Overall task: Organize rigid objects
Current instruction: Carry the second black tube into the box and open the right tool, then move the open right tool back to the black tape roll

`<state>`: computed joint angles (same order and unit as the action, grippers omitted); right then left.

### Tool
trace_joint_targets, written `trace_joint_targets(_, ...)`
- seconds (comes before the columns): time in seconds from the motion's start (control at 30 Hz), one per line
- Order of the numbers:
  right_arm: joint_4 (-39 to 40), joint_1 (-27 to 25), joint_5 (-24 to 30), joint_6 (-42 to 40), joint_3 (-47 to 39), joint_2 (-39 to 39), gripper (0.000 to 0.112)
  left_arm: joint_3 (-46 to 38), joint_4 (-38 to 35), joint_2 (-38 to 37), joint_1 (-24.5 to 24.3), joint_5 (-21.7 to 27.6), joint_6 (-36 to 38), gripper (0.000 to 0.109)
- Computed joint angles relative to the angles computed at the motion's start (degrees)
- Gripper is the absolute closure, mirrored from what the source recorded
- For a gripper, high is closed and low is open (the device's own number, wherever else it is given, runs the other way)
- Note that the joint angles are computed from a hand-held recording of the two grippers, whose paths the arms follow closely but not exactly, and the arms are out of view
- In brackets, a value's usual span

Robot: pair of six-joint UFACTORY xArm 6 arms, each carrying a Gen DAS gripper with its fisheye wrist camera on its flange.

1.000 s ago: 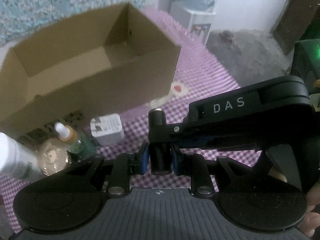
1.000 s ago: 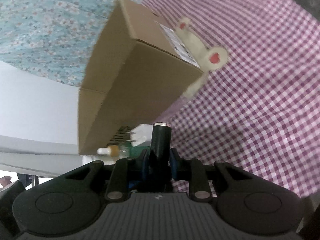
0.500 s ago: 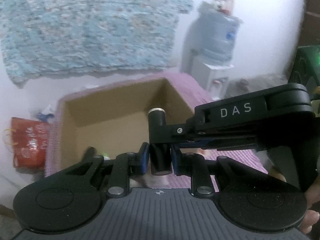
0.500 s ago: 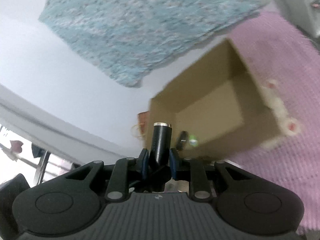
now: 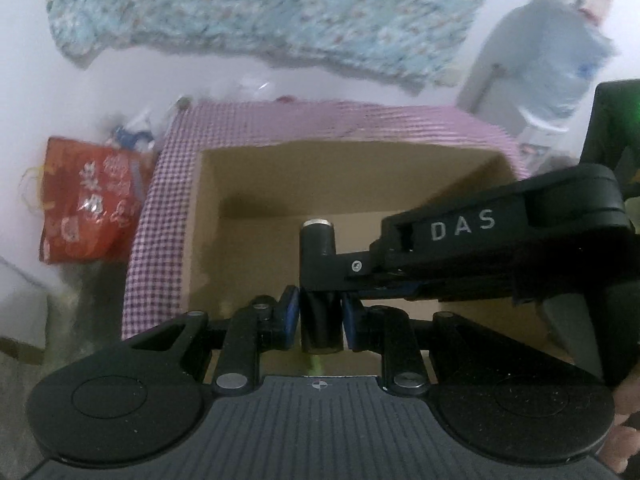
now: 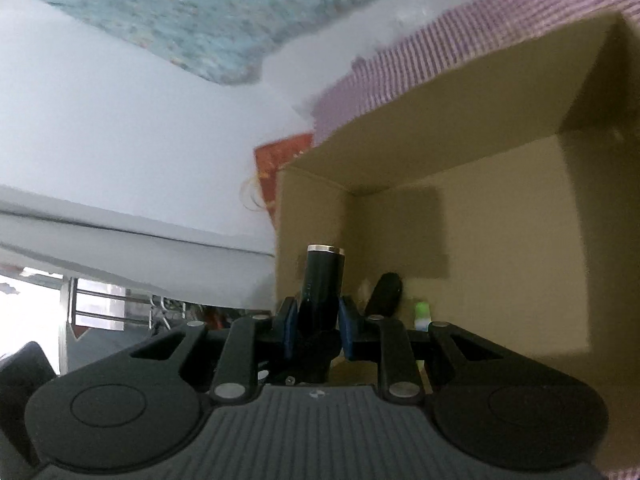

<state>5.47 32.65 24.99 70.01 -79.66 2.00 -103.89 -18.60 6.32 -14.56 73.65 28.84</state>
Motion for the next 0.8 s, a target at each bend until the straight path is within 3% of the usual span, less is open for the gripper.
trace_joint_targets(0.1, 7.64, -1.27, 0.66, -5.81, -3.43, 4.68, 0.088, -3.45, 3.90, 3.61, -0.97, -0.02, -3.28, 0.086)
trace_joint_targets(0.27, 12.86, -2.57, 3.27, -10.36, -10.35, 12.25, 0.088, -6.50, 6.58, 6.77, -1.22, 0.28, -5.57, 0.085)
trace_joint_targets(0.47, 13.64, -2.65, 5.10, -11.48, -15.42, 17.54, 0.087, -7.42, 6.47, 7.40, -0.92, 0.97, -6.00, 0.084)
trace_joint_targets(0.67, 11.18, -2.26, 4.17, -9.90, -11.69, 13.78, 0.087, -6.45, 4.36, 5.77, -0.12, 1.02, -5.29, 0.084)
trace_joint_targets(0.8, 7.06, -1.48, 1.28, -5.83, -4.79, 6.62, 0.086, -3.91, 1.10, 2.29, 1.06, 1.05, -3.69, 0.082)
